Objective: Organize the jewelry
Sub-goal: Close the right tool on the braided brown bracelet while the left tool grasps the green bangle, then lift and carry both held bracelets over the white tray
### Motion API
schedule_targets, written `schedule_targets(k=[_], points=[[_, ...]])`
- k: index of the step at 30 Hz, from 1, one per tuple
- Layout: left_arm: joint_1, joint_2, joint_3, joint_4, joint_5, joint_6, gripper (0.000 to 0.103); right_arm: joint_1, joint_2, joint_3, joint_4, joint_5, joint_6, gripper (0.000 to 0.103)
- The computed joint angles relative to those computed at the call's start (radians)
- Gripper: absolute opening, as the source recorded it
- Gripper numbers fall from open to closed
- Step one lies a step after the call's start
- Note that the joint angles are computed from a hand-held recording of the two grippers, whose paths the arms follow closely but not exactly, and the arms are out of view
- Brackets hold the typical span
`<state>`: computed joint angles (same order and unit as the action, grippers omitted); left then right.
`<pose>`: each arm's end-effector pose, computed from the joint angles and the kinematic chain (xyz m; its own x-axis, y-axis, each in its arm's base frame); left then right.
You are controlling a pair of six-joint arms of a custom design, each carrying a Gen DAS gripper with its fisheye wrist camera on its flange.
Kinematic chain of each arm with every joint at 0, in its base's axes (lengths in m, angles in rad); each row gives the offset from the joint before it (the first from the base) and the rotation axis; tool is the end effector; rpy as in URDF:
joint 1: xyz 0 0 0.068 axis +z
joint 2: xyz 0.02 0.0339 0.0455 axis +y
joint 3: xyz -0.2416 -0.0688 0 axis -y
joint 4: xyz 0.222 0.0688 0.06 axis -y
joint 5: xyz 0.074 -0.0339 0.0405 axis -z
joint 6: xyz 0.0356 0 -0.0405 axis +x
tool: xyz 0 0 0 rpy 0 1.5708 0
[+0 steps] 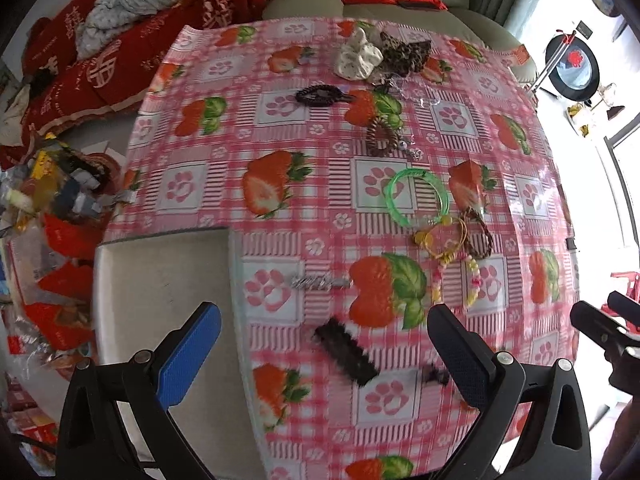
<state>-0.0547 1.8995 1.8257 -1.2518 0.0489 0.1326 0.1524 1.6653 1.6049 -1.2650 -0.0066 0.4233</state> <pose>0.3498 -0.0209 0.2794 -0.9514 0.1843 -0.2469 0.1939 0.9809 -0.0149 0.2912 0.0450 0.2942 -0.9372 0.2716 -0.2189 0.2540 0.9614 0.1056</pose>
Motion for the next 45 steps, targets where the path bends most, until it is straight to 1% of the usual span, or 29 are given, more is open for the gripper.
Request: schedule_targets(k=[8,11,15,16,18,20,21,22,23,25,27,29,31,33,34,35,36,37,38,39,40,41,43,45], points=[[-0.065,0.194,0.081,0.123,-0.016,-0.065,0.103,-0.068,0.123,-0.062,0.141,-0.017,-0.065,0.103],[-0.081,0.263,0.124,0.142,-0.023,-0.09,0.103,-0.082,0.172,-0.074,0.196,-0.021,-0.088,0.103],[-0.093,0.347,0.191,0.175,-0.007,-0.106,0.102,-0.094,0.236,-0.071,0.26,-0.025,-0.096,0.101],[-0.098,0.373,0.218,0.176,-0.007,-0.111,0.098,-0.097,0.244,-0.073,0.281,-0.029,-0.097,0.099],[-0.105,0.427,0.277,0.164,-0.005,-0.124,0.098,-0.094,0.272,-0.064,0.31,-0.021,-0.106,0.097],[-0.111,0.473,0.325,0.162,0.008,-0.138,0.097,-0.092,0.307,-0.045,0.327,-0.022,-0.119,0.091],[-0.114,0.491,0.344,0.16,0.009,-0.138,0.095,-0.091,0.326,-0.035,0.333,-0.026,-0.125,0.089],[-0.119,0.512,0.368,0.154,0.005,-0.138,0.087,-0.088,0.343,-0.025,0.335,-0.029,-0.128,0.084],[-0.123,0.538,0.404,0.137,0.005,-0.137,0.084,-0.086,0.362,-0.015,0.339,-0.029,-0.133,0.077],[-0.129,0.574,0.45,0.119,0.004,-0.144,0.084,-0.079,0.388,-0.003,0.343,-0.026,-0.14,0.073],[-0.137,0.585,0.457,0.124,-0.004,-0.143,0.084,-0.072,0.406,0.002,0.351,-0.022,-0.147,0.069],[-0.147,0.602,0.474,0.121,-0.014,-0.136,0.069,-0.06,0.412,-0.002,0.367,0.001,-0.157,0.068],[-0.157,0.621,0.494,0.113,-0.032,-0.134,0.068,-0.041,0.42,0.002,0.371,0.034,-0.169,0.066],[-0.167,0.613,0.479,0.133,-0.039,-0.128,0.063,-0.026,0.423,0.0,0.382,0.056,-0.175,0.064],[-0.171,0.609,0.472,0.14,-0.036,-0.125,0.055,-0.017,0.425,0.001,0.383,0.072,-0.178,0.064],[-0.176,0.598,0.455,0.155,-0.034,-0.116,0.04,-0.01,0.427,0.002,0.386,0.081,-0.178,0.061],[-0.181,0.593,0.448,0.164,-0.034,-0.104,0.032,-0.004,0.428,0.001,0.39,0.084,-0.182,0.059],[-0.186,0.601,0.465,0.154,-0.03,-0.093,0.019,0.0,0.429,0.002,0.392,0.082,-0.182,0.054],[-0.191,0.61,0.481,0.144,-0.029,-0.093,0.014,0.004,0.431,0.004,0.394,0.079,-0.182,0.049],[-0.194,0.613,0.491,0.135,-0.026,-0.098,0.014,0.008,0.432,0.005,0.395,0.076,-0.182,0.047],[-0.189,0.628,0.52,0.114,-0.006,-0.105,0.014,0.01,0.433,0.007,0.395,0.071,-0.183,0.04],[-0.181,0.63,0.527,0.105,0.017,-0.115,0.014,0.012,0.432,0.007,0.396,0.067,-0.183,0.027],[-0.164,0.586,0.46,0.134,0.036,-0.119,0.014,0.017,0.434,0.011,0.398,0.06,-0.176,0.007],[-0.157,0.561,0.435,0.147,0.04,-0.115,0.014,0.008,0.429,0.005,0.406,0.04,-0.157,0.007]])
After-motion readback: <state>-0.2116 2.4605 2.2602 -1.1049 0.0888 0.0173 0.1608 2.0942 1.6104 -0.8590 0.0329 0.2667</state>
